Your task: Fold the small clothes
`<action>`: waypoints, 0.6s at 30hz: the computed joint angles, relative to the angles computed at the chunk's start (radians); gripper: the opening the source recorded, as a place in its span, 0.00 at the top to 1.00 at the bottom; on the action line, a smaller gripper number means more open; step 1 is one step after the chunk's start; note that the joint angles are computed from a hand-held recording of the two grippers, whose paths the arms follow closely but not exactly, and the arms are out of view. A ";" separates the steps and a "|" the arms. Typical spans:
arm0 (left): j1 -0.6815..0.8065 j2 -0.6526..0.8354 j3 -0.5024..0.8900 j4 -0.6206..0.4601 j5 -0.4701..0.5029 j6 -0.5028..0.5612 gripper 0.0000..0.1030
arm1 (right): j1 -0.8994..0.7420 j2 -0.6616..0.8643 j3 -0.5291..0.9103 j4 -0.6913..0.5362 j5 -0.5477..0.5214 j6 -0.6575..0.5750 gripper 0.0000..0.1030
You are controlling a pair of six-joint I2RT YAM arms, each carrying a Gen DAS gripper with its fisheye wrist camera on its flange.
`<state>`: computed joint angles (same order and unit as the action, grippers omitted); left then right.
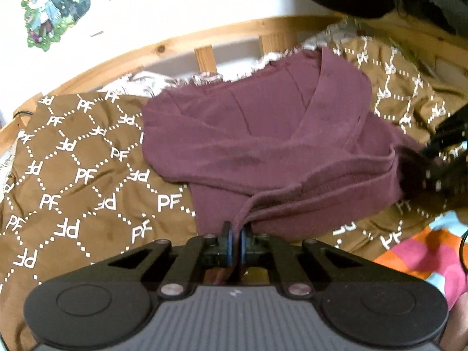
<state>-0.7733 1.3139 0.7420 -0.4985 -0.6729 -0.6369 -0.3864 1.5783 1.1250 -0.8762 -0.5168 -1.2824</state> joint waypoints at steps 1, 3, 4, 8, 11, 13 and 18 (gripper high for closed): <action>-0.005 -0.013 -0.003 0.000 -0.010 -0.006 0.96 | 0.006 -0.023 -0.021 0.016 0.023 -0.019 0.63; -0.015 -0.046 -0.007 -0.012 -0.028 -0.022 0.96 | 0.017 -0.087 -0.080 0.066 0.082 -0.067 0.65; -0.022 -0.065 -0.007 -0.025 -0.038 -0.030 0.96 | 0.019 -0.117 -0.107 0.089 0.107 -0.091 0.72; -0.105 -0.188 -0.007 -0.105 -0.132 -0.083 0.97 | -0.043 -0.205 -0.138 0.080 0.085 -0.221 0.95; -0.199 -0.228 0.031 -0.221 -0.215 -0.199 0.97 | -0.131 -0.254 -0.099 -0.009 -0.007 -0.295 0.95; -0.282 -0.237 0.062 -0.328 -0.277 -0.313 0.97 | -0.194 -0.286 -0.072 -0.070 -0.080 -0.352 0.96; -0.534 -0.188 0.192 -0.755 -0.390 -0.726 0.97 | -0.376 -0.341 0.007 -0.302 -0.248 -0.566 0.96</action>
